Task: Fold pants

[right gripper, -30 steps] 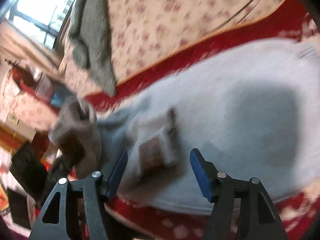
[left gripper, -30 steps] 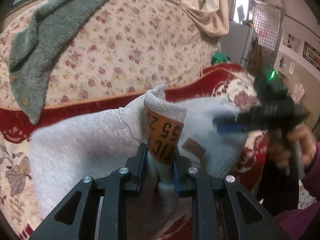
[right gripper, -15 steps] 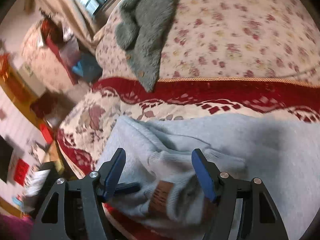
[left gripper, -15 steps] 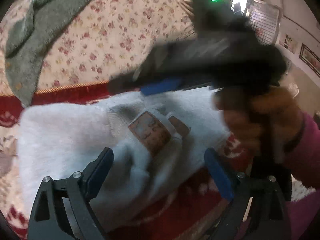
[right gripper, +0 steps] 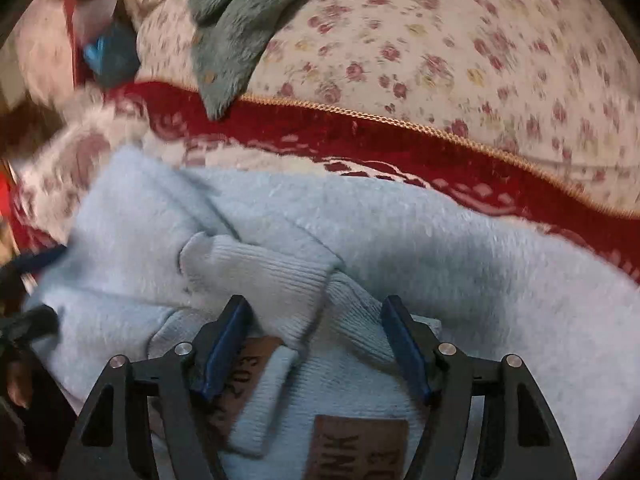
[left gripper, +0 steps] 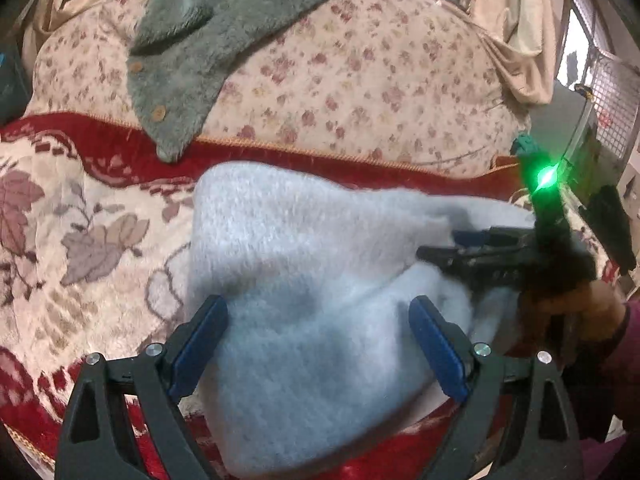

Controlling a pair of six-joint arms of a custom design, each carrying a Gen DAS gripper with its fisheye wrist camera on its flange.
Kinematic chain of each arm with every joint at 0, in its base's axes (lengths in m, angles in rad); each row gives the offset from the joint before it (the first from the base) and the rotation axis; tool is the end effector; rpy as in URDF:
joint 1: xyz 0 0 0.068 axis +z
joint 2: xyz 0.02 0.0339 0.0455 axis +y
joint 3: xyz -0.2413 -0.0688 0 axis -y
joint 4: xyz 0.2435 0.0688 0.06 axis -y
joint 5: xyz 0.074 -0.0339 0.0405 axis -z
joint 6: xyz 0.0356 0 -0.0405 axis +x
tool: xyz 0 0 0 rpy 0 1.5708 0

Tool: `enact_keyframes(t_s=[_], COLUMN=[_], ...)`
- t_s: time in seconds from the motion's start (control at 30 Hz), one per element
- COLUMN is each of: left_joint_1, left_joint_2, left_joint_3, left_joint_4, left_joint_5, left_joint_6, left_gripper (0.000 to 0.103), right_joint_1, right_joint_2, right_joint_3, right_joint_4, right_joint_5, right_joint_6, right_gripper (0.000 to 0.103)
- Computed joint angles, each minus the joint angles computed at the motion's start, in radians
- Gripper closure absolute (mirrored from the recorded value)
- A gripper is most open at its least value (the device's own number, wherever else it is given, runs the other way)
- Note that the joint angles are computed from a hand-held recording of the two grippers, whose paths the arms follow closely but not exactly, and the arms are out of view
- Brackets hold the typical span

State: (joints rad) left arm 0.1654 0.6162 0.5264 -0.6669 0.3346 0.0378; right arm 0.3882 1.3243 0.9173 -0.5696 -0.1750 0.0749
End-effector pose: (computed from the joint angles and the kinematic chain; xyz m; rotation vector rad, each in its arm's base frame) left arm 0.1491 0.0130 0.2170 0.0204 2.2925 -0.2842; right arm 0.2471 0.1078 0.2159 -0.4698 2.5317 0.4006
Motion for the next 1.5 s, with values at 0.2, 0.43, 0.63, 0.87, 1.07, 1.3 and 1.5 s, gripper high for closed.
enact_keyframes(t_s=[0.2, 0.43, 0.63, 0.87, 1.07, 1.3, 1.5], left_joint_1=[-0.073, -0.194, -0.176, -0.324, -0.477, -0.607, -0.635], left_joint_2=[0.034, 0.359, 0.292, 0.286, 0.615, 0.982, 1.306], left_joint_3=[0.057, 0.067, 0.087, 0.143, 0.356, 0.701, 1.088], left_joint_4=[0.083, 0.250, 0.201, 0.260, 0.314, 0.241, 0.075], left_joint_5=[-0.031, -0.236, -0.156, -0.050, 0.026, 0.043, 0.113], left_joint_6=[-0.081, -0.179, -0.206, -0.312, -0.361, -0.277, -0.187], left_gripper=[0.011, 0.011, 0.011, 0.000, 0.000, 0.000, 0.000], right_joint_1=[-0.009, 0.102, -0.118, -0.695, -1.122, -1.268, -1.250], right_joint_2=[-0.107, -0.171, -0.289, -0.494, -0.416, -0.256, -0.209], right_joint_3=[0.043, -0.068, -0.068, -0.075, -0.055, -0.087, -0.127], right_joint_4=[-0.143, -0.097, -0.188, -0.624, -0.890, -0.808, -0.705], right_joint_5=[-0.019, -0.029, -0.255, -0.567, -0.568, -0.628, -0.672], right_joint_6=[0.063, 0.055, 0.114, -0.160, -0.553, -0.587, -0.541], right_gripper=[0.029, 0.027, 0.022, 0.011, 0.010, 0.009, 0.009])
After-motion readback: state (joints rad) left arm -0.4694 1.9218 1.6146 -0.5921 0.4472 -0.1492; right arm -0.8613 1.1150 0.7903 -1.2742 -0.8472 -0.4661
